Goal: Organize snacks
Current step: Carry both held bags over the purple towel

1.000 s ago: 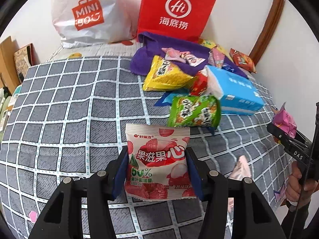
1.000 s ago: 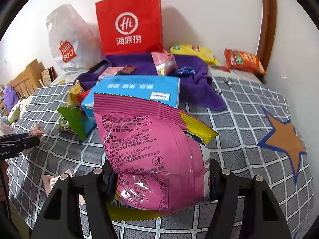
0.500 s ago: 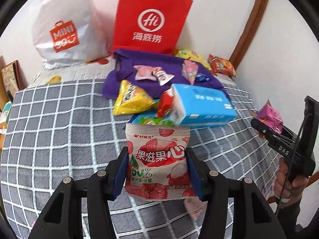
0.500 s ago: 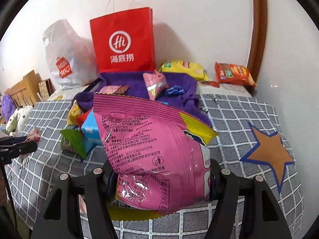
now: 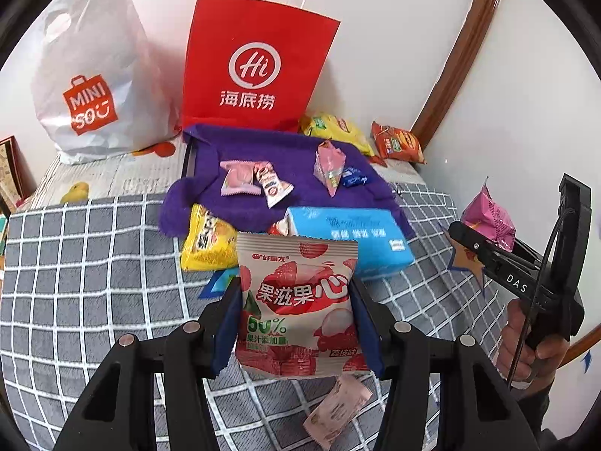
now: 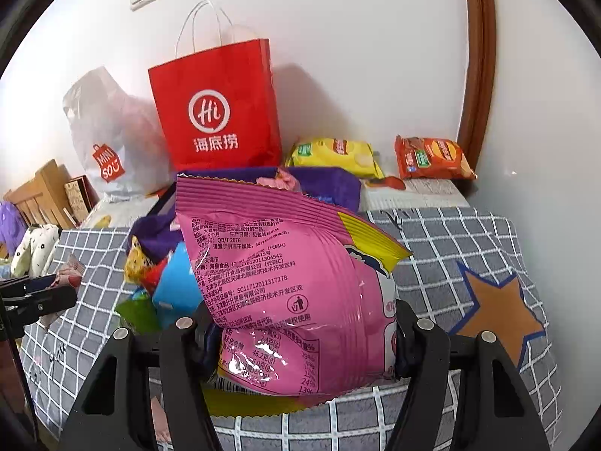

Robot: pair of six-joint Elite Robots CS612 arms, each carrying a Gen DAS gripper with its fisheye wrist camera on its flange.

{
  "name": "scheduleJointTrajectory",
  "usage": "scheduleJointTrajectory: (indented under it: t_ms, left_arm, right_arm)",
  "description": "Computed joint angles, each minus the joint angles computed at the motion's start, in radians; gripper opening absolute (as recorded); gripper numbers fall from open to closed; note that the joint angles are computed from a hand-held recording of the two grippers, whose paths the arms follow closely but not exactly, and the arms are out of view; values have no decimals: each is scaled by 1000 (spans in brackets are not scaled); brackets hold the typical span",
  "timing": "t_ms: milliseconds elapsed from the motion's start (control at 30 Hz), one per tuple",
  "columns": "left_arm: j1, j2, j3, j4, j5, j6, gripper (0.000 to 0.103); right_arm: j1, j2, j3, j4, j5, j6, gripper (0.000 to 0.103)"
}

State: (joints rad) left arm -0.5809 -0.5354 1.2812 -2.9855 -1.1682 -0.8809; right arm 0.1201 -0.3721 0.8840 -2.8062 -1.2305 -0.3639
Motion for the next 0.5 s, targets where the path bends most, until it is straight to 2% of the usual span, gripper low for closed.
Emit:
scheduleJointTrajectory:
  t_ms: [300, 500]
  left_arm:
    - [21, 3, -52, 22, 16, 29, 52]
    - [41, 10, -91, 53, 17, 48, 52]
  right_arm:
    - [19, 49, -132, 66, -2, -10, 66]
    - [30, 116, -291, 180, 17, 0, 66]
